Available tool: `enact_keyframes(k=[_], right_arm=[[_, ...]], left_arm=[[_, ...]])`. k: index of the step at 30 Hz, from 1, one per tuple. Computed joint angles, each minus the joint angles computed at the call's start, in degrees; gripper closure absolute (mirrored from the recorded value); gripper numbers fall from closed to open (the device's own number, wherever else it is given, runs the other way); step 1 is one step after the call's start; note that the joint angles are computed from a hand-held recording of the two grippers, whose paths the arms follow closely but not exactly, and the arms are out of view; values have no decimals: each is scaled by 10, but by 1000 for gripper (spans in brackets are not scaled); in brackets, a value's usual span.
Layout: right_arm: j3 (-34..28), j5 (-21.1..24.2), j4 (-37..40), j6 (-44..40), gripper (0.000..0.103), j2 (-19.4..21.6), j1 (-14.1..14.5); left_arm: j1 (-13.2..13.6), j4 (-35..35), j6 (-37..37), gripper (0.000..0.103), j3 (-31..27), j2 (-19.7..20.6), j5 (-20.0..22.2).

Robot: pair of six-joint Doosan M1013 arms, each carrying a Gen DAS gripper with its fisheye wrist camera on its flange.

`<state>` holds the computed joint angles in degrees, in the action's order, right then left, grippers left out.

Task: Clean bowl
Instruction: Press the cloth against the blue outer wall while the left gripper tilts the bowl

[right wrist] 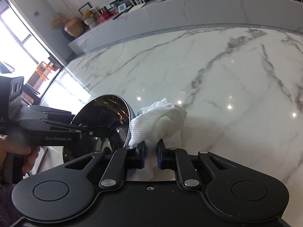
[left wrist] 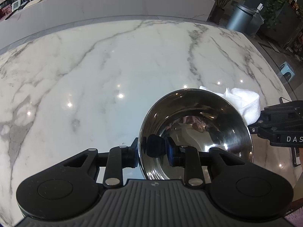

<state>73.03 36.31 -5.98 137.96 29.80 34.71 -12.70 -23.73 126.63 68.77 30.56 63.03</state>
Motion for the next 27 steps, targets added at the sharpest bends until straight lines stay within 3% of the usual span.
enact_keyframes(k=[7, 13, 27], right_arm=[[-30, 65, 15, -53, 91, 12, 6], [-27, 56, 24, -56, 91, -1, -1], [-68, 94, 74, -123, 91, 23, -18]], left_arm=[[1, -6, 7, 77, 2, 0, -1], [5, -19, 30, 77, 4, 0, -1], [5, -23, 31, 77, 1, 3, -3]])
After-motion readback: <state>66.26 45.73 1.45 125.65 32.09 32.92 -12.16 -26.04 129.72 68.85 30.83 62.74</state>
